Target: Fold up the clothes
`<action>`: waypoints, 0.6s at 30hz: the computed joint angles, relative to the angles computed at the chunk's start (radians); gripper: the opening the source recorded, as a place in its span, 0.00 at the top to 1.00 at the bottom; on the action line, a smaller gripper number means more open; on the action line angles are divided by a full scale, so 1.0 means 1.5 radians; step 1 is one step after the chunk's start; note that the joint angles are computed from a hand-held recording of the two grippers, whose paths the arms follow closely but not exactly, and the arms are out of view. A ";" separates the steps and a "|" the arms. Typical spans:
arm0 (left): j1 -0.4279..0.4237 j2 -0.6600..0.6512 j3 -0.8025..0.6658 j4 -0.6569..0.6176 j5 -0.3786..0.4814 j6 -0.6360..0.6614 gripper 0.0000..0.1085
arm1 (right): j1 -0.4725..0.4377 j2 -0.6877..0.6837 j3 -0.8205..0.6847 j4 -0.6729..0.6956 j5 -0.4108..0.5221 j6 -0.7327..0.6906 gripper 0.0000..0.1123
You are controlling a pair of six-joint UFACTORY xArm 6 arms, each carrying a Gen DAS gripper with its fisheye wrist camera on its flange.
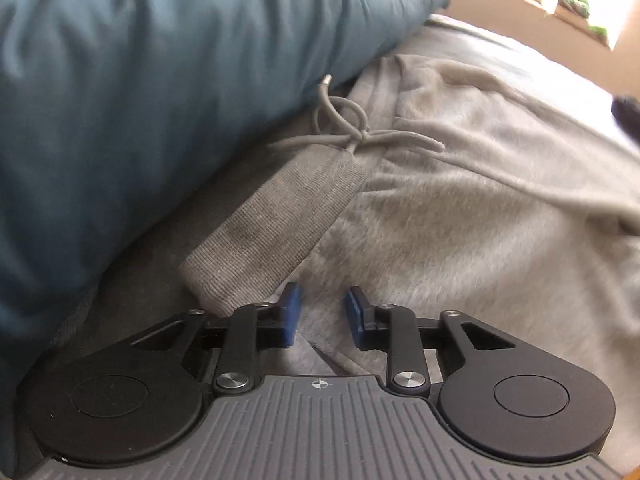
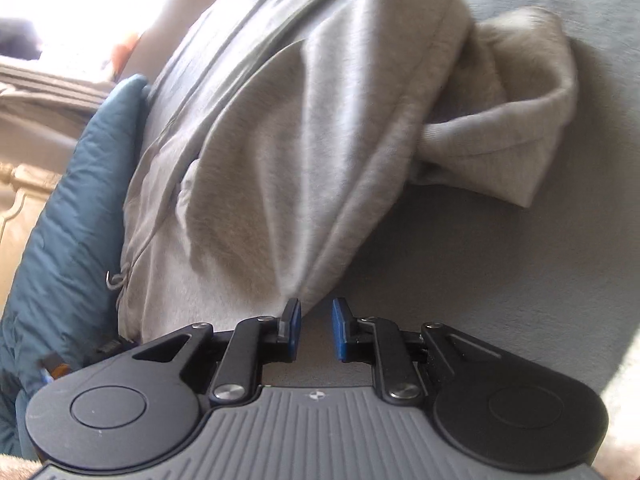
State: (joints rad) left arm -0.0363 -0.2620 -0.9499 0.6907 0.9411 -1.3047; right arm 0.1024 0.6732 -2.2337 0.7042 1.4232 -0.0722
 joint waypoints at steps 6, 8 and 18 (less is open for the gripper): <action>-0.051 0.012 -0.042 0.068 0.055 0.026 0.68 | -0.023 -0.043 0.049 0.004 -0.065 -0.014 0.83; -0.060 0.008 -0.046 0.084 0.032 0.023 0.65 | -0.028 -0.037 0.032 -0.008 -0.084 0.003 0.78; -0.068 0.104 -0.102 -0.059 -0.318 0.227 0.32 | -0.062 0.018 -0.068 -0.005 -0.141 0.111 0.61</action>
State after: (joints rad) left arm -0.1378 -0.1053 -1.1025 0.6021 0.4648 -0.9647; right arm 0.0098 0.7004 -2.3354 0.6971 1.2120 0.0944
